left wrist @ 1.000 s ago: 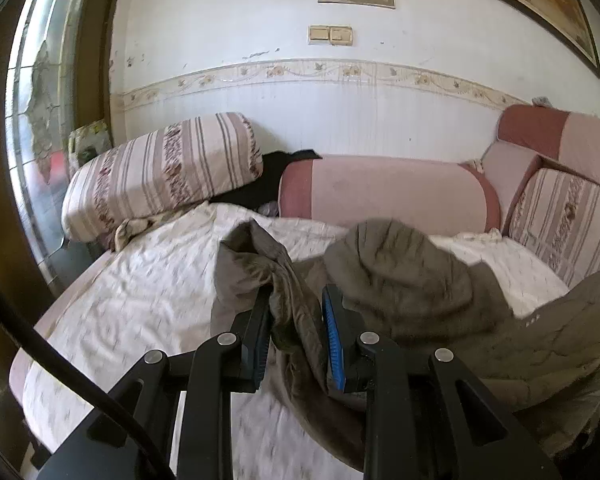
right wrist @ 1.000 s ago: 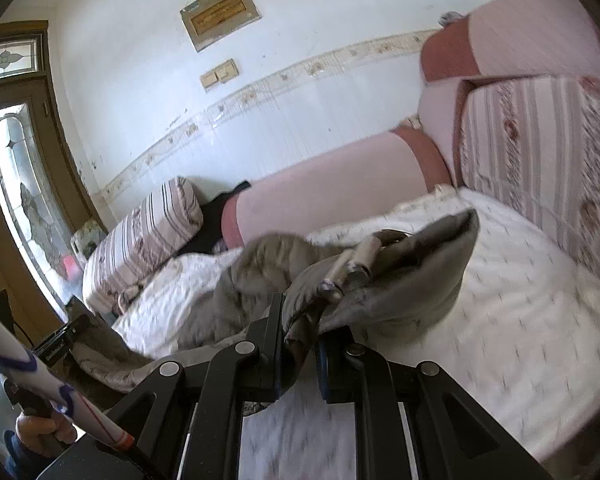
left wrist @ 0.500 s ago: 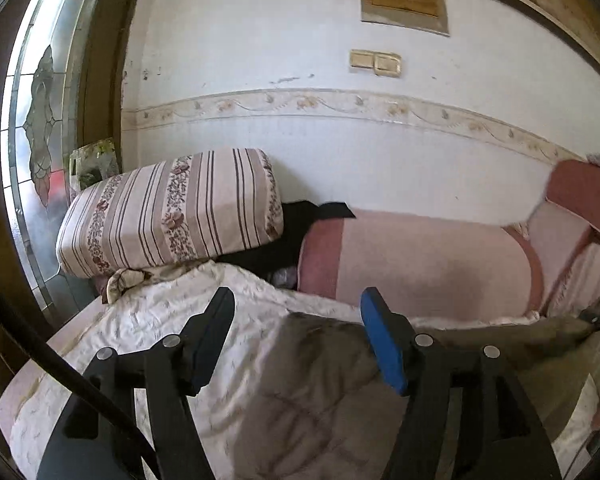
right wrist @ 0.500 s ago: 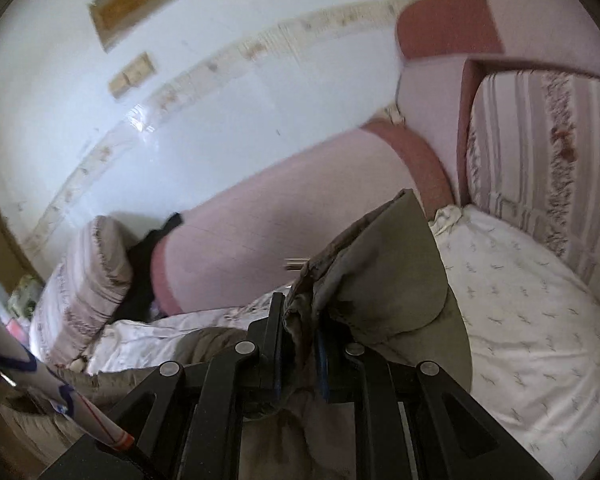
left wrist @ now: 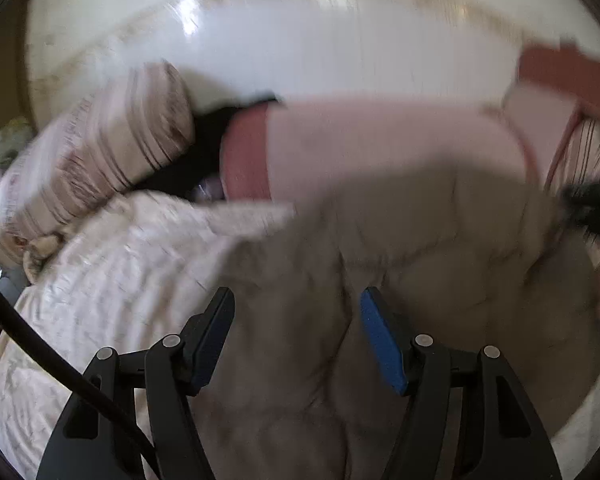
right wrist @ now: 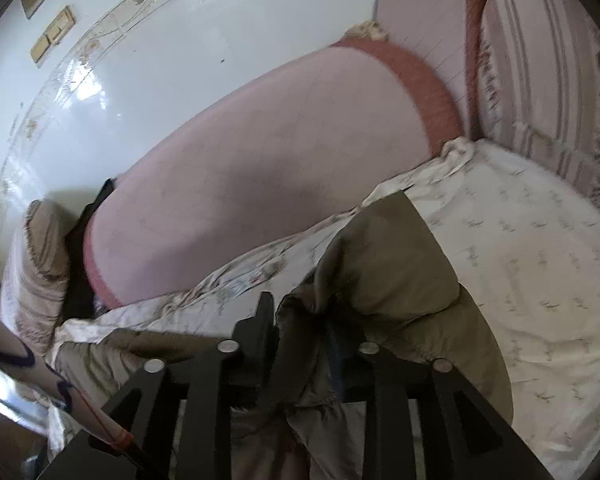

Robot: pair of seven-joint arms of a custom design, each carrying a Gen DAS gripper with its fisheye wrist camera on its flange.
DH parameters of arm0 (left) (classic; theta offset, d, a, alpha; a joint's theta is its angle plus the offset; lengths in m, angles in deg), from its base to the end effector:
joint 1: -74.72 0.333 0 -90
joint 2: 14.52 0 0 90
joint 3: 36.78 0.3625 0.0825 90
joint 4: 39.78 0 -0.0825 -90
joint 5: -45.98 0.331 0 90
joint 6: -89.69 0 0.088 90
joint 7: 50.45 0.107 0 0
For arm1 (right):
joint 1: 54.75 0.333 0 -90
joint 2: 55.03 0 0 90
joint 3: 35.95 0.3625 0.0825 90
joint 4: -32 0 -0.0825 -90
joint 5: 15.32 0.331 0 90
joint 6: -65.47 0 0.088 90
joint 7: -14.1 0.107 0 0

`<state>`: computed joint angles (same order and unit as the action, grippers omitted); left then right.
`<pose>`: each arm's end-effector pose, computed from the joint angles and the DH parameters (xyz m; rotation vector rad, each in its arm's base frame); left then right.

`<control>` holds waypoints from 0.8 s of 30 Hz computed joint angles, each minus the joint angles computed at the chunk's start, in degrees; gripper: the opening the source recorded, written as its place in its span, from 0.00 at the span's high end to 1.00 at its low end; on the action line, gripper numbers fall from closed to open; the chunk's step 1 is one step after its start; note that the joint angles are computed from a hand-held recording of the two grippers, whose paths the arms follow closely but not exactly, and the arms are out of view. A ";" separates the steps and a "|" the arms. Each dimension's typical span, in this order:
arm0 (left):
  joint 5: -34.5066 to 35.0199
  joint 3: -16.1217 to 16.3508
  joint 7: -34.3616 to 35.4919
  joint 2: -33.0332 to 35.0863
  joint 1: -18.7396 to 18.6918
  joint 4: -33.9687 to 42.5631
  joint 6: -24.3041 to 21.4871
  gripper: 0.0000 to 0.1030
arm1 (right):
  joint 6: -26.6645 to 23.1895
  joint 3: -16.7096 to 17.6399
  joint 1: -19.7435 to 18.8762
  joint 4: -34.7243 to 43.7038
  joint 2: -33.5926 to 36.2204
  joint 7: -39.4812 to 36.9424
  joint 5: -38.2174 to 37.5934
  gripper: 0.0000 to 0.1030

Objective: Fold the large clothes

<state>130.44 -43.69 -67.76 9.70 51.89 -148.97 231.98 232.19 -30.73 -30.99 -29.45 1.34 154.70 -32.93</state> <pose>0.5420 -0.3049 0.3692 -1.7802 1.4637 -0.6047 0.7224 0.3794 0.3798 -1.4639 1.7640 -0.2656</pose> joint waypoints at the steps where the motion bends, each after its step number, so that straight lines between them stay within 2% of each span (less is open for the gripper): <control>1: -1.70 0.01 2.00 2.66 0.48 2.03 0.00 0.37 | 3.21 1.76 -1.41 -2.96 -0.96 -1.21 0.04 0.59; 3: -4.19 0.58 4.10 5.92 1.25 4.48 1.20 0.37 | 9.86 0.97 -1.71 -10.44 -4.49 -0.57 -1.41 0.50; 4: -4.79 1.09 4.53 7.08 1.67 5.47 2.47 0.36 | 12.39 -0.16 -1.17 -12.99 -5.74 0.25 -2.46 0.49; 7: -5.23 2.87 4.01 8.62 1.31 6.99 3.28 0.34 | 21.56 -9.37 4.64 -23.29 -10.88 4.48 -6.73 0.49; 9: -6.37 3.43 5.75 10.09 1.34 8.66 3.80 0.34 | 23.63 -12.85 7.64 -25.70 -11.81 4.95 -8.97 0.49; 13: -9.69 4.33 10.99 12.67 1.41 11.78 4.72 0.34 | 17.31 -12.16 9.45 -20.60 -8.58 0.21 -14.40 0.49; 14: -10.23 4.66 11.88 13.10 1.21 12.35 4.78 0.34 | 13.79 -11.90 9.90 -17.27 -6.60 -0.95 -14.94 0.48; 15: -10.85 4.92 13.03 13.69 1.18 13.06 4.96 0.34 | 9.76 -11.32 10.03 -14.12 -4.61 -2.19 -15.50 0.43; 16: -11.38 5.22 13.73 13.99 1.22 13.41 5.35 0.33 | 5.15 -9.44 9.46 -9.88 -1.66 -6.01 -12.97 0.42; 17: -11.44 5.66 13.67 14.19 1.05 13.61 5.85 0.33 | 3.74 -6.70 7.65 -7.64 0.21 -5.81 -13.71 0.42; 18: -10.79 6.33 13.02 14.53 0.69 13.95 6.36 0.32 | 5.10 -5.96 6.78 -6.87 1.74 -5.12 -12.85 0.42; 20: -10.25 7.16 12.55 15.38 0.22 14.91 6.84 0.31 | 6.97 -8.37 7.76 -6.26 3.13 -2.83 -12.58 0.43; 22: -10.27 7.75 12.10 16.53 -0.16 16.22 6.77 0.30 | 7.74 -14.15 11.06 -5.00 4.69 2.23 -14.26 0.43; 23: -10.64 8.00 12.35 17.06 -0.67 17.07 5.79 0.30 | 6.90 -15.34 11.84 -3.94 5.39 2.73 -13.97 0.43; 24: -11.43 8.10 13.39 17.64 -1.26 18.09 4.12 0.30 | 5.52 -14.88 11.68 -2.63 5.89 2.76 -14.27 0.43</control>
<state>119.02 -35.59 -54.37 27.34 50.63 -130.87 236.10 237.71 -45.61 -19.30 -32.09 7.23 157.45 -47.20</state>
